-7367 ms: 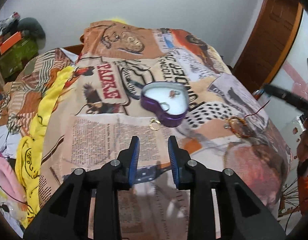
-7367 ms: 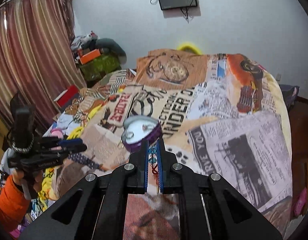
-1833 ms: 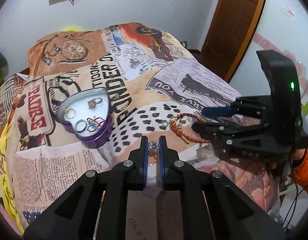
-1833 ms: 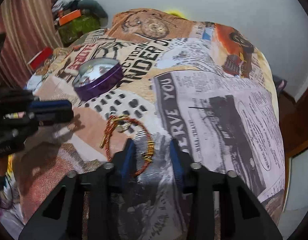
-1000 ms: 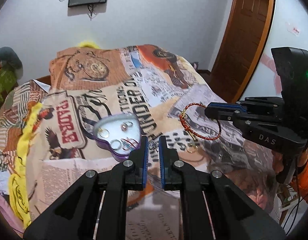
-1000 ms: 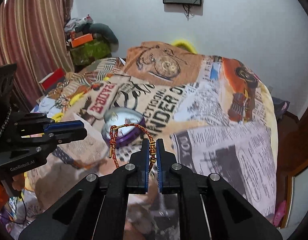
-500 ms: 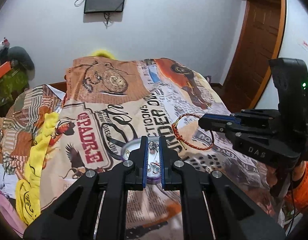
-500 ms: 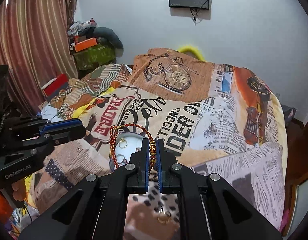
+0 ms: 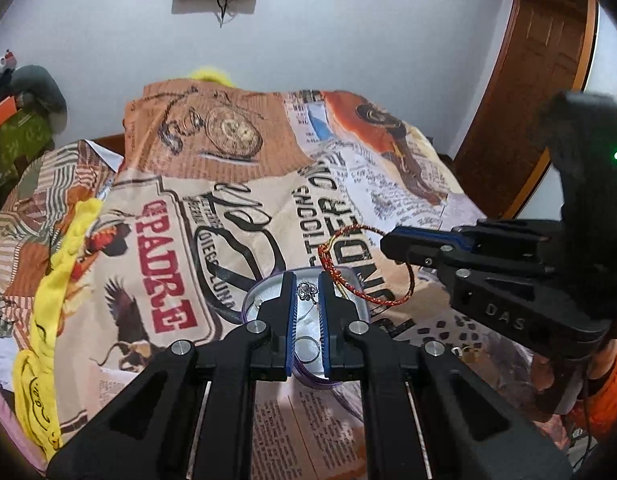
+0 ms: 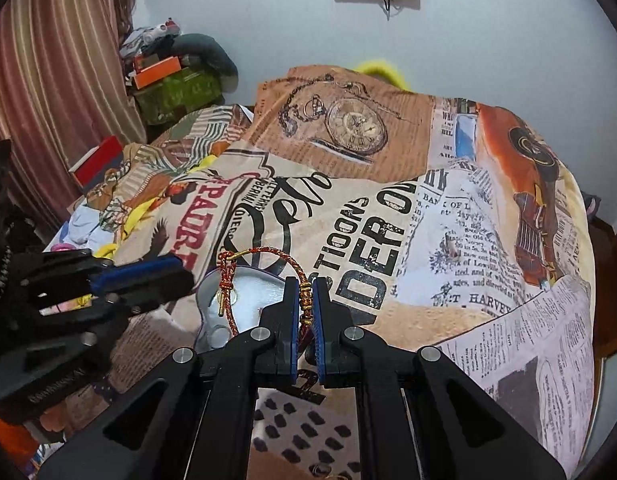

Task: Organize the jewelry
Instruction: 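Carry both items over the heart tin and open both tools, then withdraw both open tools toward the remaining gold rings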

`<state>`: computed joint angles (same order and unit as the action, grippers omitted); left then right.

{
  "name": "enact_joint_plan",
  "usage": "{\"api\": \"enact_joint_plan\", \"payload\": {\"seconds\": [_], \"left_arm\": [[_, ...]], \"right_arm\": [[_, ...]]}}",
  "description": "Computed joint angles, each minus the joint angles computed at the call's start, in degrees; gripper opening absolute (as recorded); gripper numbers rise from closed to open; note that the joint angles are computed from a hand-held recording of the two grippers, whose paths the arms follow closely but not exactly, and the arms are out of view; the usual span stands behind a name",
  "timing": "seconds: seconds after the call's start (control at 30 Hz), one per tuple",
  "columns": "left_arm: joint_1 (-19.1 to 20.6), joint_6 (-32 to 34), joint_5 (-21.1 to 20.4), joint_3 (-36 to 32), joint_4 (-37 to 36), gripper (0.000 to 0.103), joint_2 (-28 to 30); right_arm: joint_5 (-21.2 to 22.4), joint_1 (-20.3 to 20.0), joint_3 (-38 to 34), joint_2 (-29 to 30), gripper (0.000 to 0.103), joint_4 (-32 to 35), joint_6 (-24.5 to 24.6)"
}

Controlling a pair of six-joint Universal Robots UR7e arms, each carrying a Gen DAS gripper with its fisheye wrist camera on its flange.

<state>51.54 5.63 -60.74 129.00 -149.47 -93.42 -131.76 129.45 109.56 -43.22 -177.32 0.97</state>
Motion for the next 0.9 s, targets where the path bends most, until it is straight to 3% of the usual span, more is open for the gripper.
{"api": "enact_joint_plan", "payload": {"seconds": [0.3, 0.47, 0.63, 0.9], "left_arm": [[1.99, 0.56, 0.74, -0.52, 1.45, 0.009, 3.05], [2.76, -0.52, 1.01, -0.84, 2.81, 0.017, 2.22], [2.67, -0.53, 2.16, -0.44, 2.49, 0.033, 0.00], [2.71, 0.10, 3.89, -0.38, 4.66, 0.035, -1.69]], "right_arm": [[0.36, -0.72, -0.87, 0.64, 0.006, 2.38, 0.13], [0.36, -0.58, -2.05, 1.69, 0.006, 4.39, -0.30], [0.83, -0.84, -3.07, 2.38, 0.006, 6.49, -0.04], [3.28, -1.29, -4.02, 2.57, 0.006, 9.80, 1.70]]}}
